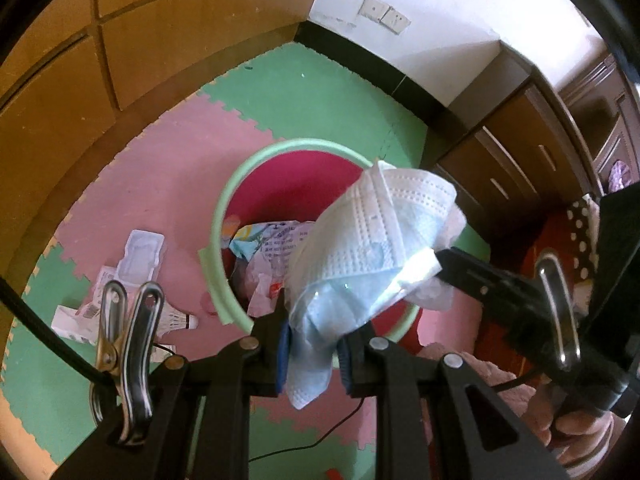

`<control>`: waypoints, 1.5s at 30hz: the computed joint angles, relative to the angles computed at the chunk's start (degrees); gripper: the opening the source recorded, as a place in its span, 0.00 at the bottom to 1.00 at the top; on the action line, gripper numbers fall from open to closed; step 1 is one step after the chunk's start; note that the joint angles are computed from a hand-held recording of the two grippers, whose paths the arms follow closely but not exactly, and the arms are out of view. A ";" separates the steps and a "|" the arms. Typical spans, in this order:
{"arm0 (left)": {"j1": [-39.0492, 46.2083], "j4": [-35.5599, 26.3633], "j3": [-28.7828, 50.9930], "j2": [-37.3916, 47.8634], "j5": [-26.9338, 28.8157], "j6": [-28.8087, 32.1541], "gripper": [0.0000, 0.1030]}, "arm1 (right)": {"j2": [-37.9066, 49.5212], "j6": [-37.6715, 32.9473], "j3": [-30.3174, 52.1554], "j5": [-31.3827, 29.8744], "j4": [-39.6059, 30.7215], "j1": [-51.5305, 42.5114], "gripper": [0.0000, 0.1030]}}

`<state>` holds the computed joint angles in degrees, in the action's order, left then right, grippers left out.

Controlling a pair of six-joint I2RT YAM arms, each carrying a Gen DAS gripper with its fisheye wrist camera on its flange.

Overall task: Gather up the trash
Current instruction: 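Lift the mask and tissue with both tools and carry them over the red bucket, then open both tools to drop the mask and tissue into the bucket, then move both tools back toward the remaining trash on the floor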

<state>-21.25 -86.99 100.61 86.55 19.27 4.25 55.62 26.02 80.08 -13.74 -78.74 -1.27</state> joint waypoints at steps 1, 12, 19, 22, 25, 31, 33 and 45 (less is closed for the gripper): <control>-0.28 0.78 -0.88 0.24 0.04 -0.31 0.19 | 0.44 -1.38 -0.43 -0.06 0.05 -1.44 0.09; -3.84 8.80 -5.24 4.97 -4.17 -3.49 0.20 | 2.93 -6.00 -7.14 1.01 4.99 -7.14 0.09; -7.48 12.36 -7.62 6.43 -8.15 -4.99 0.20 | 4.18 -6.59 -10.13 0.68 7.36 -9.34 0.09; -8.00 13.26 -8.30 7.13 -8.62 -5.35 0.20 | 5.05 -6.68 -9.50 2.42 7.35 -8.42 0.09; -8.85 14.29 -8.91 7.37 -10.36 -5.82 0.20 | 5.47 -6.72 -9.38 3.03 7.57 -8.30 0.10; -9.32 13.79 -8.06 8.20 -10.46 -6.44 0.32 | 5.59 -6.56 -10.16 3.37 7.46 -9.78 0.11; -9.53 13.73 -7.96 8.00 -10.64 -6.48 0.37 | 5.54 -6.38 -10.25 3.14 7.49 -10.56 0.13; -9.49 12.34 -6.43 7.89 -10.50 -6.96 0.39 | 5.44 -5.86 -9.81 2.42 7.34 -11.86 0.21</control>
